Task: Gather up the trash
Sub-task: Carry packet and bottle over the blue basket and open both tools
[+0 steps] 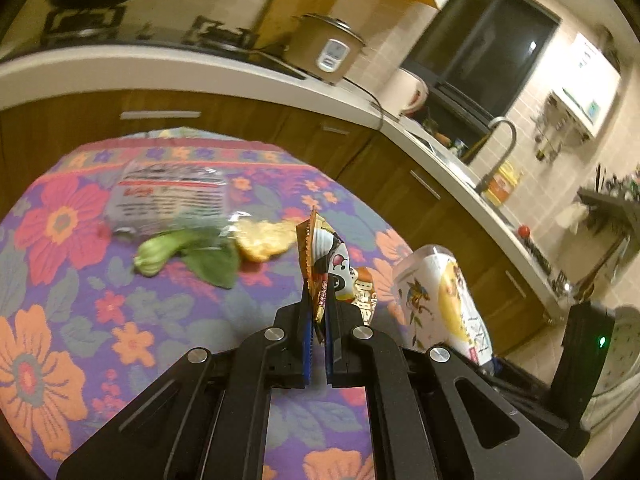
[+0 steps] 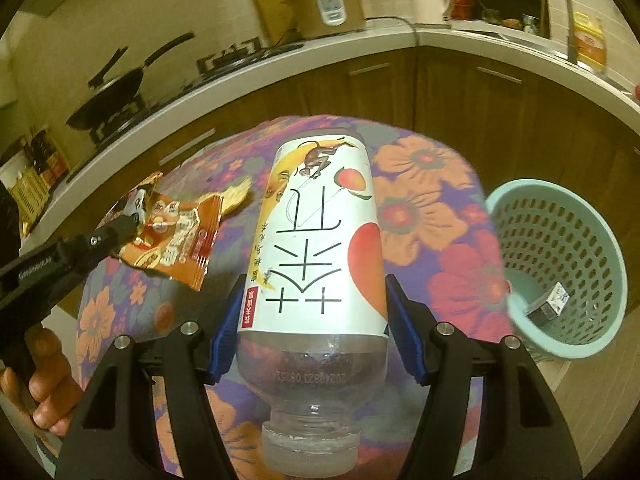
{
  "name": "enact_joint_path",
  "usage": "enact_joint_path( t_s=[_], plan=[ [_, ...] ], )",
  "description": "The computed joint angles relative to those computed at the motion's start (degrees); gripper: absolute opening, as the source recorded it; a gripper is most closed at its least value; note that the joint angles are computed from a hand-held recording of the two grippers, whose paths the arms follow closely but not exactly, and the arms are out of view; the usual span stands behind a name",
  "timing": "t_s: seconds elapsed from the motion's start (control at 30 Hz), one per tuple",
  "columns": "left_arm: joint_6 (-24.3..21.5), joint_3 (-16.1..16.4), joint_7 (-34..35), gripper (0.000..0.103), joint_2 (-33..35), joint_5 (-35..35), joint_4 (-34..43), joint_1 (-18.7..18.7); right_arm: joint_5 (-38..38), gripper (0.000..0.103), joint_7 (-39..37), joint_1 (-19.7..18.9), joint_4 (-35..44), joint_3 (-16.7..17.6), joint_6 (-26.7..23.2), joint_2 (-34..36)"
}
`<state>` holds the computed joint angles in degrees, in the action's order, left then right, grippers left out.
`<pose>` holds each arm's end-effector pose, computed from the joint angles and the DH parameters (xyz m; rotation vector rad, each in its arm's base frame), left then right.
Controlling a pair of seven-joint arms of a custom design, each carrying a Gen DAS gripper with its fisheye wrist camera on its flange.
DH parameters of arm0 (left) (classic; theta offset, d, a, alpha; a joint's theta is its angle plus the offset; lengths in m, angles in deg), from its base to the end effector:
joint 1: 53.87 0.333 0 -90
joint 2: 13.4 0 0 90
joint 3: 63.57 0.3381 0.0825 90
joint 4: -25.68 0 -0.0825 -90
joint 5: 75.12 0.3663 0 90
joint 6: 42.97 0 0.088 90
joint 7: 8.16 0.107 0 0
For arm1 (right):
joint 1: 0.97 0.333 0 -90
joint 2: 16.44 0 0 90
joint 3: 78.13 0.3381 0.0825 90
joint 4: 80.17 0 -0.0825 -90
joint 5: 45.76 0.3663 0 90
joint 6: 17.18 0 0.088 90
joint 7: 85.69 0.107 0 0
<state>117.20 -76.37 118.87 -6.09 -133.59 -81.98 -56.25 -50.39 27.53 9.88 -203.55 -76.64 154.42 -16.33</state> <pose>0.6102 -0.1171 0.5457 -1.8049 1.9059 -1.3980 0.5580 0.1280 0.5315 -1.5715 1.7639 -0.5319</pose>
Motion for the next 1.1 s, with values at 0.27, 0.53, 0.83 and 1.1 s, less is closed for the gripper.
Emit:
enact_joint_path(
  t_s=[0.27, 0.53, 0.83, 1.1],
  plan=[
    [1.28, -1.82, -4.85, 0.002, 2.12, 9.64, 2.94, -3.25, 0.85, 0.062, 1.22, -3.52, -4.02, -2.06, 3.8, -2.54],
    [-0.11, -4.25, -11.84, 0.002, 7.78, 22.49, 10.21, -7.08, 6.63, 0.062, -1.25, -7.66, -6.84, -4.57, 5.6, -4.31],
    [-4.38, -7.38, -16.01, 0.002, 16.93, 33.94, 21.92, -11.33, -0.84, 0.062, 6.74, -16.32, -8.54, -4.9, 5.09, -4.47],
    [-9.47, -5.64, -22.04, 0.002, 26.22, 45.23, 33.94, -17.4, 0.87, 0.062, 5.99, -17.04, -7.87, -7.26, 3.22, -1.79]
  ],
)
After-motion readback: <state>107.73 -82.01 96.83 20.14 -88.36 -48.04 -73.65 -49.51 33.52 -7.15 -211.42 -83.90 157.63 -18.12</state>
